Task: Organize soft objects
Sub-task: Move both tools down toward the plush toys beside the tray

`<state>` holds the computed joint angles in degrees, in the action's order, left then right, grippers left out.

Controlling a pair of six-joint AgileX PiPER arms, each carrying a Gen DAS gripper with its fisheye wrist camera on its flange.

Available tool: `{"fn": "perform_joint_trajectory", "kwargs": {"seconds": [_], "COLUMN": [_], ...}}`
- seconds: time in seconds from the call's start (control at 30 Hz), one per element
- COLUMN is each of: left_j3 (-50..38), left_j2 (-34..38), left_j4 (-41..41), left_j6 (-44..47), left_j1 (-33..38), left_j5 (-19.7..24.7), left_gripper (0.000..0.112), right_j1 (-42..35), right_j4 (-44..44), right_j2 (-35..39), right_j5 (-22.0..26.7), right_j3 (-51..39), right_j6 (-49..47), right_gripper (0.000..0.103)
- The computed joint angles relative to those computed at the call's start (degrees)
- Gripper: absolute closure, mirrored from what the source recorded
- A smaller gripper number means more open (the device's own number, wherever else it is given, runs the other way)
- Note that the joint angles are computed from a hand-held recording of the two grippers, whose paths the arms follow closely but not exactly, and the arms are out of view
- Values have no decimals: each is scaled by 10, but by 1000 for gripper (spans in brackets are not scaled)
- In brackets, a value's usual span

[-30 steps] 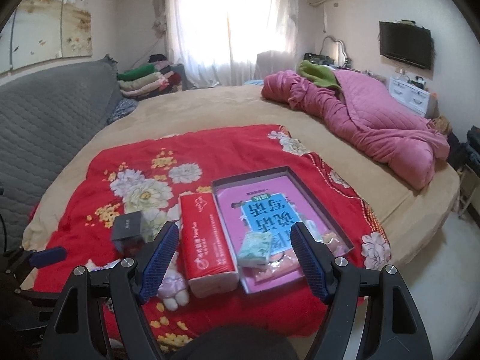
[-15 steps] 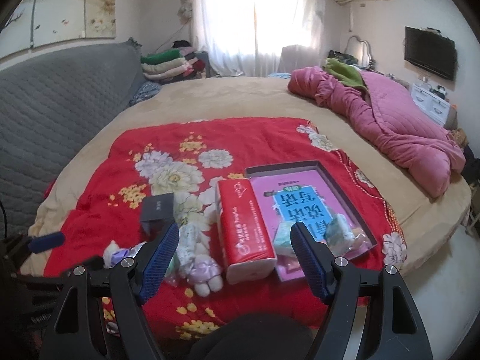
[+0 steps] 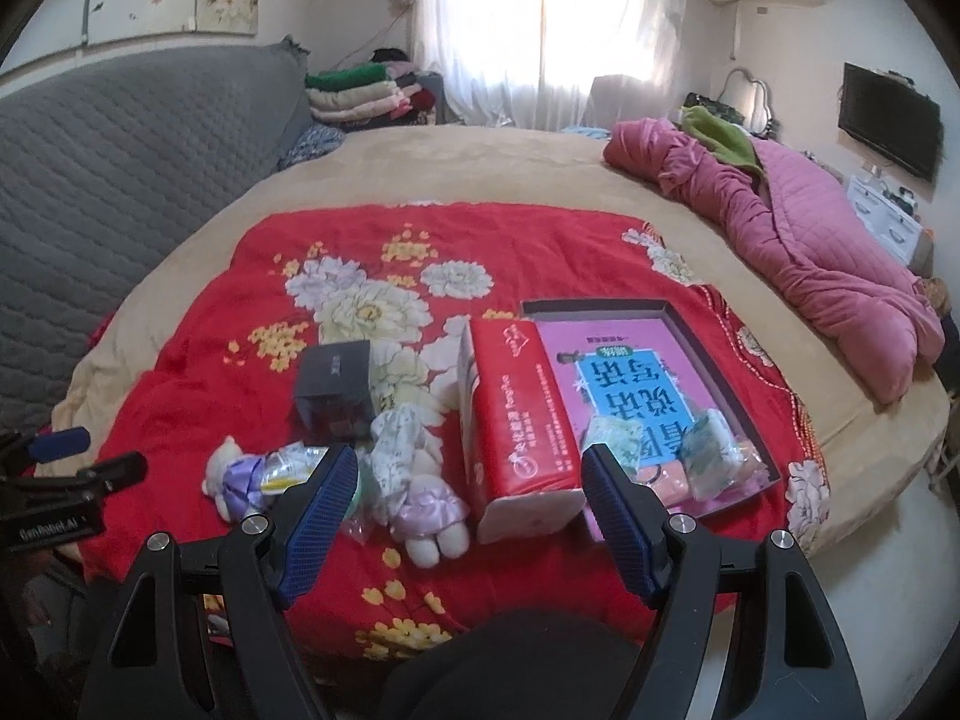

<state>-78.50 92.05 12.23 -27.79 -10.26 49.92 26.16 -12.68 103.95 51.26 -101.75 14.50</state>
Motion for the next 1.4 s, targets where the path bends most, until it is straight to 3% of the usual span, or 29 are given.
{"fn": "perform_joint_trajectory", "kwargs": {"seconds": [0.6, 1.0, 1.2, 1.4], "left_j3": [53, 40, 26, -14], "left_j2": [36, 92, 120, 176], "left_j4": [-52, -116, -252, -401], "left_j6": [34, 75, 184, 269], "left_j1": [24, 64, 131, 182], "left_j5": [-35, -65, -81, -60], "left_gripper": [32, 32, 32, 32], "right_j1": [29, 23, 17, 10], "right_j4": [29, 24, 37, 46], "right_j2": [42, 113, 141, 156], "right_j5": [-21, -12, -11, -7], "right_j3": [38, -10, -36, -52], "right_j6": [-63, -76, -90, -92], "right_gripper": [25, 25, 25, 25]}}
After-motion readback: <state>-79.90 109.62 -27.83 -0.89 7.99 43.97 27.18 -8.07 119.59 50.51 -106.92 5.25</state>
